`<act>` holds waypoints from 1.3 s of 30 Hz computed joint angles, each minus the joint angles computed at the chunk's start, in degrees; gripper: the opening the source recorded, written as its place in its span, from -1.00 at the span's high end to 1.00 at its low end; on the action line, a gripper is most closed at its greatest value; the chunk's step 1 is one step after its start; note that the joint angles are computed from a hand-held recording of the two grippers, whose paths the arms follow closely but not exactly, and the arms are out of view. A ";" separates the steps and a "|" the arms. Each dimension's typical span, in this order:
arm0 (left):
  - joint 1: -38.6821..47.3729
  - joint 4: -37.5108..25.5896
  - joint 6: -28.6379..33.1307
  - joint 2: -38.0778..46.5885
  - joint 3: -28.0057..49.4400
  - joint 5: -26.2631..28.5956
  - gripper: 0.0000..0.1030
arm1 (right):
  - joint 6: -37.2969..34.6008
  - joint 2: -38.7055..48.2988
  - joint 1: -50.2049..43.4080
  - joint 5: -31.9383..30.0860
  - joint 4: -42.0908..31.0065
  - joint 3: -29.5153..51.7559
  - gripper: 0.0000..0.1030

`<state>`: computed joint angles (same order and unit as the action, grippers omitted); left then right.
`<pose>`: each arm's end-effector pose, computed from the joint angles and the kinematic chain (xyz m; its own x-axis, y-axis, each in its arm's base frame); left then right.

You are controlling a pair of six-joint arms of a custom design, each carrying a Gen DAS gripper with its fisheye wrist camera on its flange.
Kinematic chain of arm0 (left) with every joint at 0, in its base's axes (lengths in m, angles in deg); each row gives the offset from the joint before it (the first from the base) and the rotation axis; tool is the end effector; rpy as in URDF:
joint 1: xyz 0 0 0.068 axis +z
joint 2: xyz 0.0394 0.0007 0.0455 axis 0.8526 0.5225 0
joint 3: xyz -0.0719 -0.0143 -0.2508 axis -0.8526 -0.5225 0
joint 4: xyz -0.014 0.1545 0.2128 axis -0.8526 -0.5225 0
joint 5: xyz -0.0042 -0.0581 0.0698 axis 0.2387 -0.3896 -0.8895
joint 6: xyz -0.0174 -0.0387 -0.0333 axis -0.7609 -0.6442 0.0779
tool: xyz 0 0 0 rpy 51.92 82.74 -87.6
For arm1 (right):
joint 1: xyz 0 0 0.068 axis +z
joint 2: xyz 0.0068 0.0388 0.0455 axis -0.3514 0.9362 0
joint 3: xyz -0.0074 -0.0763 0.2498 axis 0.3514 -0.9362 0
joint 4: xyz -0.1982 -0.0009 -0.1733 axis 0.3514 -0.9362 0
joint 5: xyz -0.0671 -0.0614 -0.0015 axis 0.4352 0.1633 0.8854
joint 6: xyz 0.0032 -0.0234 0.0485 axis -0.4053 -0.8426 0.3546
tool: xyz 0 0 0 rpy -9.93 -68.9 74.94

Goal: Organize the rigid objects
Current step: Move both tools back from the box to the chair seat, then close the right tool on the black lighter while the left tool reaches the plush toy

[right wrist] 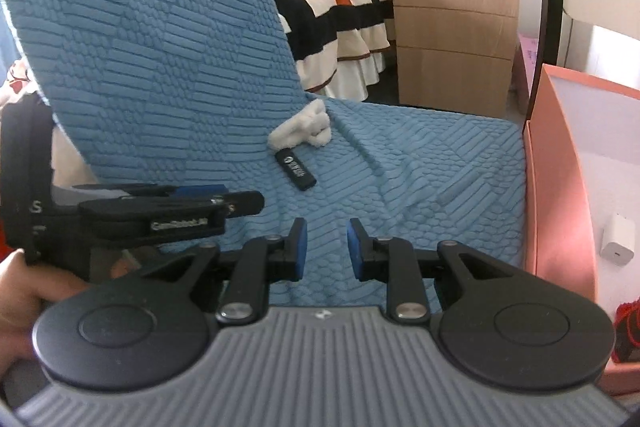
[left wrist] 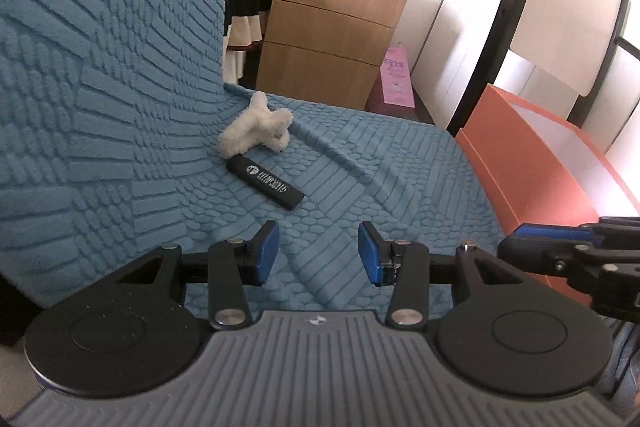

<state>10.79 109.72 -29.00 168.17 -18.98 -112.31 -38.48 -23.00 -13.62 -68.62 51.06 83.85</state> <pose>0.1294 -0.1141 0.0556 -0.6368 -0.2658 -0.7238 -0.1422 0.9631 -0.2286 0.1758 0.0385 0.1222 -0.6162 -0.3185 -0.7203 -0.6031 0.7790 0.1715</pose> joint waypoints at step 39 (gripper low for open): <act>31.47 6.05 25.29 23.03 17.06 22.75 0.05 | -5.08 48.30 15.09 4.71 30.85 18.14 0.03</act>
